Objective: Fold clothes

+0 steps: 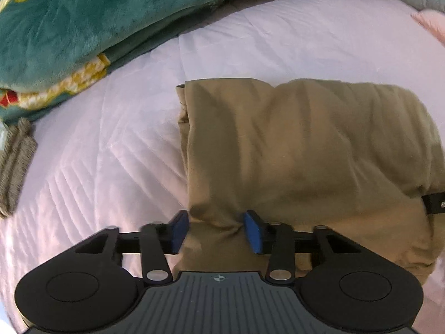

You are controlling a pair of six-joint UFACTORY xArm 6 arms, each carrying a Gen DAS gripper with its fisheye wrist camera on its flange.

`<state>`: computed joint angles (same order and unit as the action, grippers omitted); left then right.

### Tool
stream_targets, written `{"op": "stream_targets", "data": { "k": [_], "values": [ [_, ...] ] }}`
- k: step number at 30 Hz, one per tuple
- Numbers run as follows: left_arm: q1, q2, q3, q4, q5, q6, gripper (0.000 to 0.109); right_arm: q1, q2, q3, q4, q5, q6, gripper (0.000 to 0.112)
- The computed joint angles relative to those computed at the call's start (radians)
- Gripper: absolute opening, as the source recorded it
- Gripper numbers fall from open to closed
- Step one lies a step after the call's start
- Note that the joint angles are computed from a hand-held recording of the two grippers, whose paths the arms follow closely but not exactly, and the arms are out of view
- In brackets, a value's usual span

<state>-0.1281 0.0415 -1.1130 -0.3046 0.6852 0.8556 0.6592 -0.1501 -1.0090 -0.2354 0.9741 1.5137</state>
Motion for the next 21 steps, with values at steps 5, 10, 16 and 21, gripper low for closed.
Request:
{"op": "stream_targets", "data": {
  "k": [5,10,16,21],
  "values": [
    [-0.018,-0.055,0.060,0.009,-0.016,-0.005,0.004,0.015,-0.030,0.013,0.002,-0.006,-0.006,0.006],
    [0.002,-0.109,0.065,-0.003,0.055,-0.037,0.002,0.044,-0.042,-0.032,-0.013,0.064,-0.068,0.006],
    [0.046,-0.207,0.067,-0.040,0.185,-0.048,0.002,0.049,-0.119,-0.040,-0.009,0.116,-0.126,0.005],
    [0.100,-0.307,0.096,-0.059,0.288,-0.055,0.002,0.041,-0.140,-0.069,0.014,0.153,-0.181,0.005]
  ]
}}
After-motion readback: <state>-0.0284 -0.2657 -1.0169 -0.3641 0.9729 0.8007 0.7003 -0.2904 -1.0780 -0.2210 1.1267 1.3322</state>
